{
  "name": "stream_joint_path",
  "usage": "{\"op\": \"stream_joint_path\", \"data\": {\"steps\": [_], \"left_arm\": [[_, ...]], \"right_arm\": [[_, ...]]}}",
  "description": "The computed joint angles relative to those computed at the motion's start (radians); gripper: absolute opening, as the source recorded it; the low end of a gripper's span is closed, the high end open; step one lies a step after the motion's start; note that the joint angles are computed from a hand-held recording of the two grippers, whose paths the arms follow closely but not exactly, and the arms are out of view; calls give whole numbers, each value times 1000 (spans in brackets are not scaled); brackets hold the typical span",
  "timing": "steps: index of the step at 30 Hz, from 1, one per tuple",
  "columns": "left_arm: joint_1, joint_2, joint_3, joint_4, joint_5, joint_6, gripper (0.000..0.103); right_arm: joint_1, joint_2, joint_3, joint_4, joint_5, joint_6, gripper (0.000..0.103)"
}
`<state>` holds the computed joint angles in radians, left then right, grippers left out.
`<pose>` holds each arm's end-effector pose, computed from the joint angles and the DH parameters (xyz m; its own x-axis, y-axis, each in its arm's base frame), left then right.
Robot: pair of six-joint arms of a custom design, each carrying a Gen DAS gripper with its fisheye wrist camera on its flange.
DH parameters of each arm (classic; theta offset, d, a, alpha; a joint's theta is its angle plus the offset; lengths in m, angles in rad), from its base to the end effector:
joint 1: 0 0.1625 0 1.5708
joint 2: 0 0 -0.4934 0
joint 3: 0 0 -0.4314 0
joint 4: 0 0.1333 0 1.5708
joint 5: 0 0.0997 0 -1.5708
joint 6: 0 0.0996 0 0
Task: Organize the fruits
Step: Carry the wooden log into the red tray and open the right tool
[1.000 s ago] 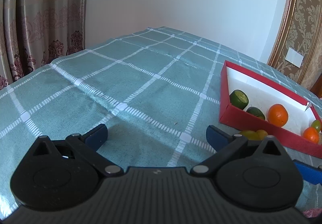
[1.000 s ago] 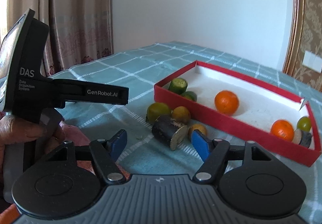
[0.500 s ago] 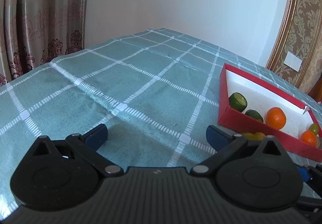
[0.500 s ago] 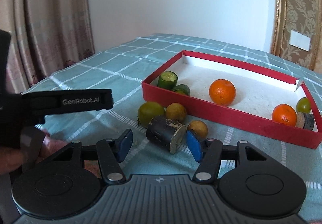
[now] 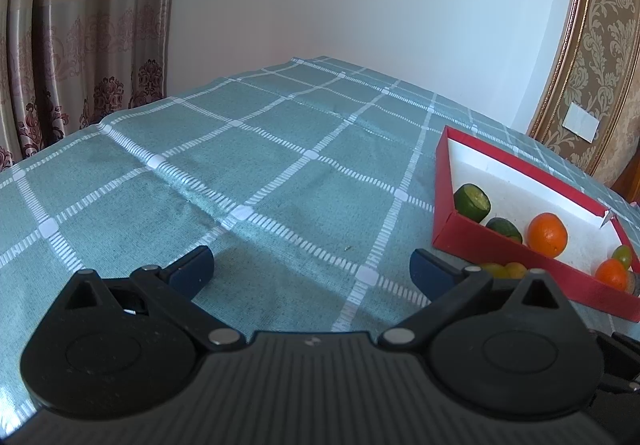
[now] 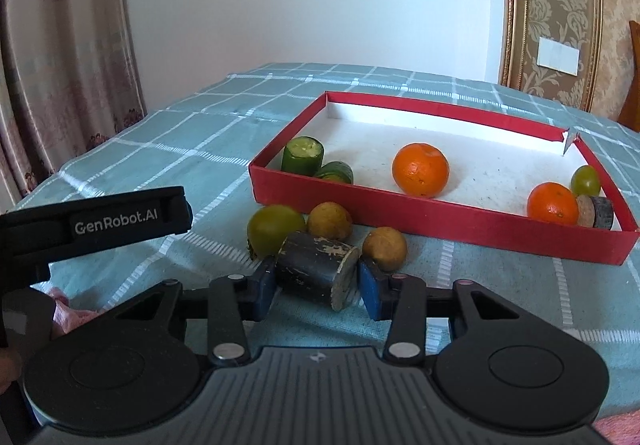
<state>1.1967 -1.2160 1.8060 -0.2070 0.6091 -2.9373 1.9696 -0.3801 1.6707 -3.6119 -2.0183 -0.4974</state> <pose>0.0008 -0.5863 0.2714 -0.7660 -0.4181 -0.4883 0.2982 0.4419 -0.8461 0.3595 -0.6208 -0.0667 -0.6953 -0.3902 0.6035 -0.7007 0.5550 -0.4484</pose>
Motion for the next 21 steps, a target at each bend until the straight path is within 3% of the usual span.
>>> {"op": "stream_joint_path", "data": {"steps": [11, 21], "left_arm": [[0, 4, -4, 4, -6, 4, 103], [-3, 13, -12, 13, -23, 14, 103]], "right_arm": [[-12, -26, 41, -20, 43, 14, 42], [-40, -85, 145, -118, 151, -66, 42]]}}
